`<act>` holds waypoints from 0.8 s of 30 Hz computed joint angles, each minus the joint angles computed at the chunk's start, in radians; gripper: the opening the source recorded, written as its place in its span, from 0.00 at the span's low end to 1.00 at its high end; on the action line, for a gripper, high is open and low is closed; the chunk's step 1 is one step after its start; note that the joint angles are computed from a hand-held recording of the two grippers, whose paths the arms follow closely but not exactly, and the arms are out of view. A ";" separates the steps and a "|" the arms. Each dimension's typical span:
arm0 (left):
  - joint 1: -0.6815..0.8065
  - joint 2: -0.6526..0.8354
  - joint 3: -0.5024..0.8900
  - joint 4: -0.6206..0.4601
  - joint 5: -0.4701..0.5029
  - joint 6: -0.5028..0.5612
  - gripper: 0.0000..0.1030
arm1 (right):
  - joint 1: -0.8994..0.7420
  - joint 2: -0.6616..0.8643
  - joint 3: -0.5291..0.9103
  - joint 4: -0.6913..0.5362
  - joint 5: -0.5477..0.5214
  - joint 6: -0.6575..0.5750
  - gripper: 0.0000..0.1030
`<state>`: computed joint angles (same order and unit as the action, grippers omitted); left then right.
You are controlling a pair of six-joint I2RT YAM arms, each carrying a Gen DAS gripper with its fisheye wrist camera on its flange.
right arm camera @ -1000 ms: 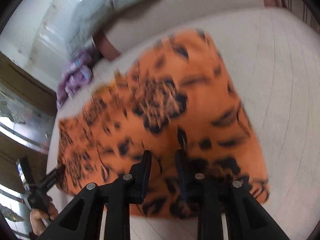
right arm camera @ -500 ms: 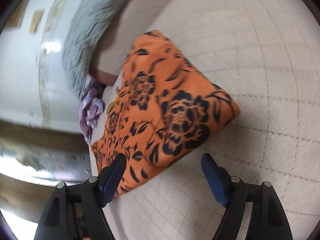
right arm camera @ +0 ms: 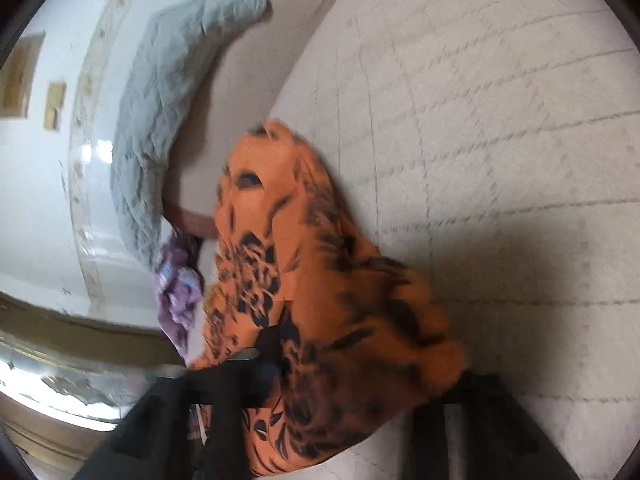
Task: Fold small clothes
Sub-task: 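Grasp the folded bundle edge with the right tool and fold it over again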
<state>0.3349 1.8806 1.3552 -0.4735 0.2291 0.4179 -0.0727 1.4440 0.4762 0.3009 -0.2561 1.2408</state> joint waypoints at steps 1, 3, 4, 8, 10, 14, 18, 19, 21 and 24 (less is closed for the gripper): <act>0.015 0.010 0.021 -0.004 -0.001 -0.013 0.66 | 0.015 -0.013 0.008 -0.027 0.029 -0.015 0.28; 0.043 0.035 0.071 -0.022 -0.003 -0.042 0.66 | 0.073 -0.062 0.067 -0.141 0.122 -0.094 0.24; 0.061 0.045 0.094 -0.030 -0.007 -0.057 0.66 | 0.096 -0.079 0.088 -0.174 0.156 -0.121 0.24; 0.112 0.107 0.191 -0.079 -0.038 -0.090 0.66 | 0.264 -0.145 0.239 -0.372 0.368 -0.299 0.22; 0.130 0.138 0.234 -0.103 -0.046 -0.094 0.66 | 0.338 -0.120 0.332 -0.448 0.429 -0.345 0.21; 0.169 0.186 0.307 -0.118 -0.052 -0.099 0.66 | 0.502 0.024 0.588 -0.590 0.531 -0.388 0.21; 0.218 0.247 0.404 -0.151 -0.033 -0.112 0.66 | 0.628 0.201 0.845 -0.662 0.570 -0.408 0.20; 0.230 0.259 0.425 -0.162 -0.029 -0.116 0.66 | 0.657 0.257 0.917 -0.677 0.568 -0.409 0.20; 0.254 0.298 0.485 -0.198 -0.020 -0.132 0.66 | 0.700 0.375 1.056 -0.706 0.559 -0.403 0.20; 0.280 0.352 0.573 -0.253 0.007 -0.147 0.66 | 0.746 0.597 1.310 -0.802 0.508 -0.377 0.20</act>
